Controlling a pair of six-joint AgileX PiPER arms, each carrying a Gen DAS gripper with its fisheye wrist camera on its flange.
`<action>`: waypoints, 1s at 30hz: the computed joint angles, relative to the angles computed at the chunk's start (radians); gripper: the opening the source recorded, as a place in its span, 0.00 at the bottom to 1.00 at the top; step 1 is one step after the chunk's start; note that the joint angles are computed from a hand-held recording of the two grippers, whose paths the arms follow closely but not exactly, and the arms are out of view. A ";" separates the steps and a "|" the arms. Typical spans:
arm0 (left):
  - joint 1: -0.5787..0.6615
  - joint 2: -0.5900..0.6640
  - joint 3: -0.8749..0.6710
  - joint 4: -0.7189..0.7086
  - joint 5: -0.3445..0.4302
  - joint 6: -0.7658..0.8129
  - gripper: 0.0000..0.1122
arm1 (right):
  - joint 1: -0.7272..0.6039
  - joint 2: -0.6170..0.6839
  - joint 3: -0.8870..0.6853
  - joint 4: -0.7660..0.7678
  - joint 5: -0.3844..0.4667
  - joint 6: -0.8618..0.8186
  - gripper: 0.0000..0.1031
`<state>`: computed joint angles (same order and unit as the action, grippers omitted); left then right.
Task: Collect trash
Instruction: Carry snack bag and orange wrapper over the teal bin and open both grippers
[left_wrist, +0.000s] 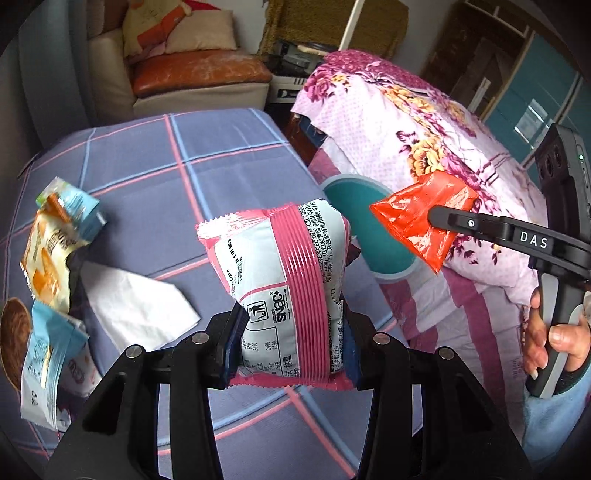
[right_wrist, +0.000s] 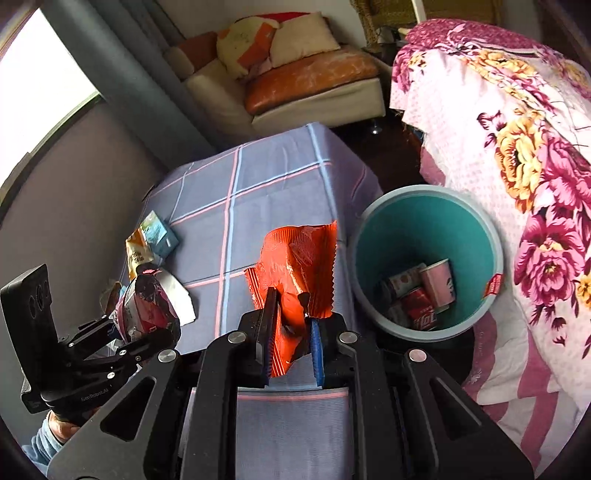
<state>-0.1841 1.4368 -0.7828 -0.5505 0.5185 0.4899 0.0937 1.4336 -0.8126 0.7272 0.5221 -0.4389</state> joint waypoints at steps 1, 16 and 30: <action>-0.025 0.020 -0.021 0.009 -0.002 -0.019 0.40 | -0.024 -0.006 0.000 -0.003 0.006 -0.007 0.15; -0.253 0.291 -0.335 0.143 0.022 -0.230 0.40 | -0.299 0.037 -0.026 0.074 0.066 -0.191 0.15; -0.318 0.558 -0.626 0.217 0.105 -0.308 0.40 | -0.380 0.200 -0.100 0.124 0.064 -0.268 0.15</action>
<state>-0.5026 1.9943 -1.4092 -0.3335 0.6238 0.1818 -0.2864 1.6340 -0.9122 0.8508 0.5859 -0.7072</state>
